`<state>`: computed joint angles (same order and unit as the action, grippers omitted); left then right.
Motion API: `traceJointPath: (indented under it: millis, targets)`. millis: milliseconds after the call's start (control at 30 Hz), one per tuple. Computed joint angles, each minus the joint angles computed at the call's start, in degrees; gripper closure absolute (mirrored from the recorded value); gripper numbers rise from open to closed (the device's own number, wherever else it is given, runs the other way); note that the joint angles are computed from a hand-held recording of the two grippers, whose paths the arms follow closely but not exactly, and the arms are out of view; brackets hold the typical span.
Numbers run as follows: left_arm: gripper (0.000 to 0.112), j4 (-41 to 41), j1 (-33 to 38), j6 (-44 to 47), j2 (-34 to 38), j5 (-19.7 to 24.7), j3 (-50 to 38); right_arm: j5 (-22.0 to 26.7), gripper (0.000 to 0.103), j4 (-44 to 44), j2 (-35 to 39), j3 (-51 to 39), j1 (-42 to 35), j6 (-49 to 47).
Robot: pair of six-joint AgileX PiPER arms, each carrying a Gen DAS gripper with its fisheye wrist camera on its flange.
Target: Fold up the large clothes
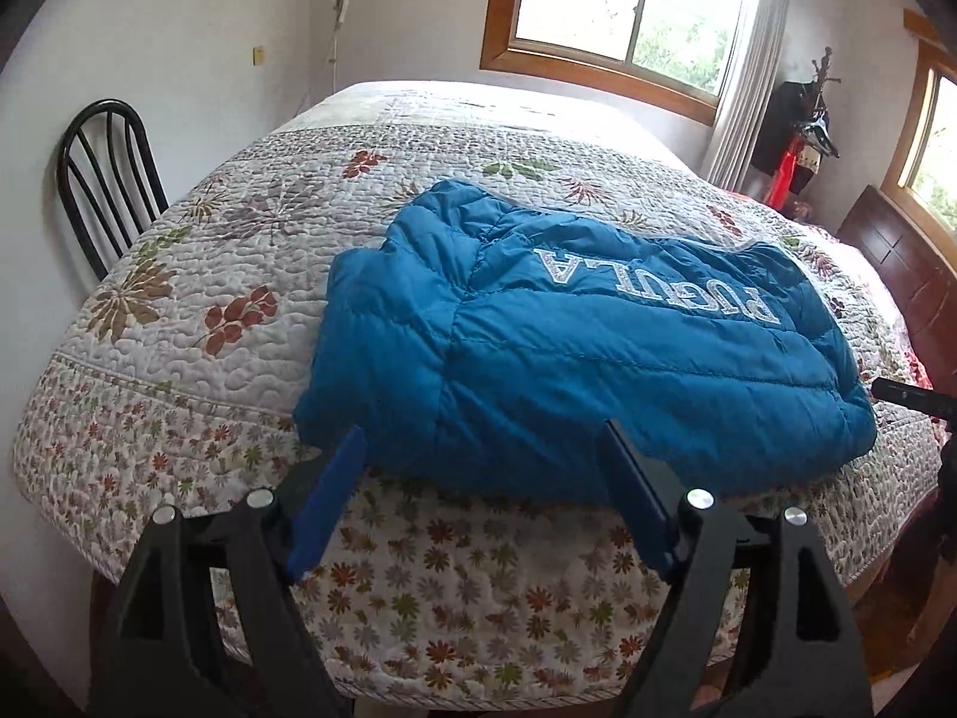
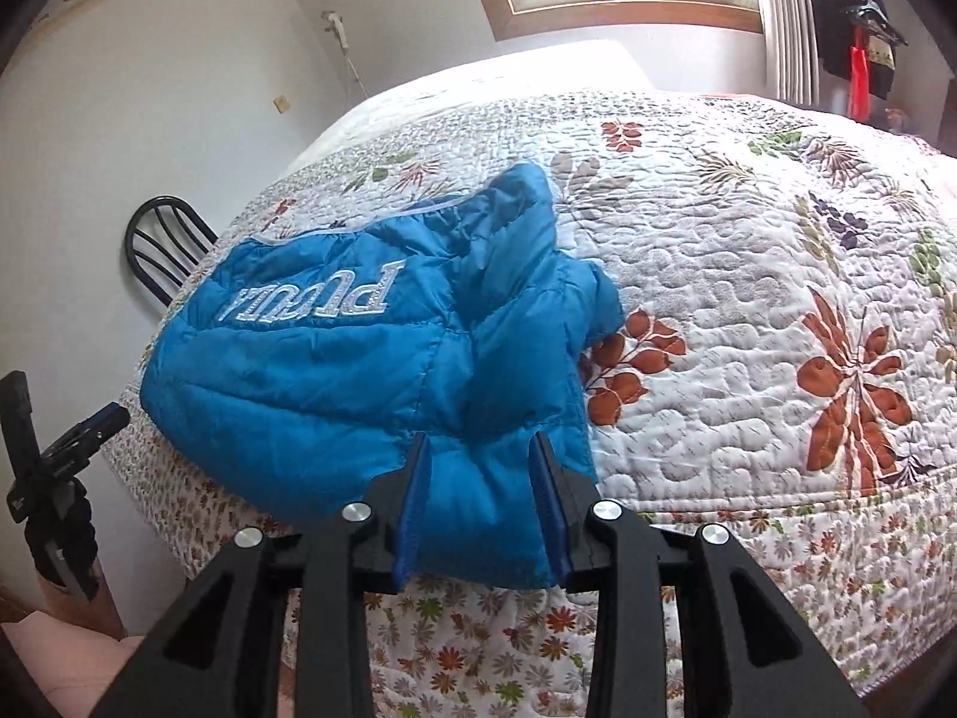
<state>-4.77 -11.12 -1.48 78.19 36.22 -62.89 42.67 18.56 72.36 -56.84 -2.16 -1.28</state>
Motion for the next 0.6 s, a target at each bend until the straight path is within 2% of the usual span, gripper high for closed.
traceJointPath:
  millis: [167, 400, 600]
  targets:
    - [0.027, -7.7, 4.6, 5.0, 2.2, 1.0, 0.3, 0.4, 0.065, 2.1, 0.9, 1.5, -1.5, -2.6]
    - [0.027, -35.0, 16.9, 22.6, 8.4, 6.7, -0.5, -0.5, 0.065, 2.9, 2.5, 2.9, -2.0, -3.5]
    - [0.027, -48.2, 20.2, 27.0, 14.8, 11.9, -2.7, -1.2, 0.064, 4.5, 3.0, 3.6, -2.4, -5.2]
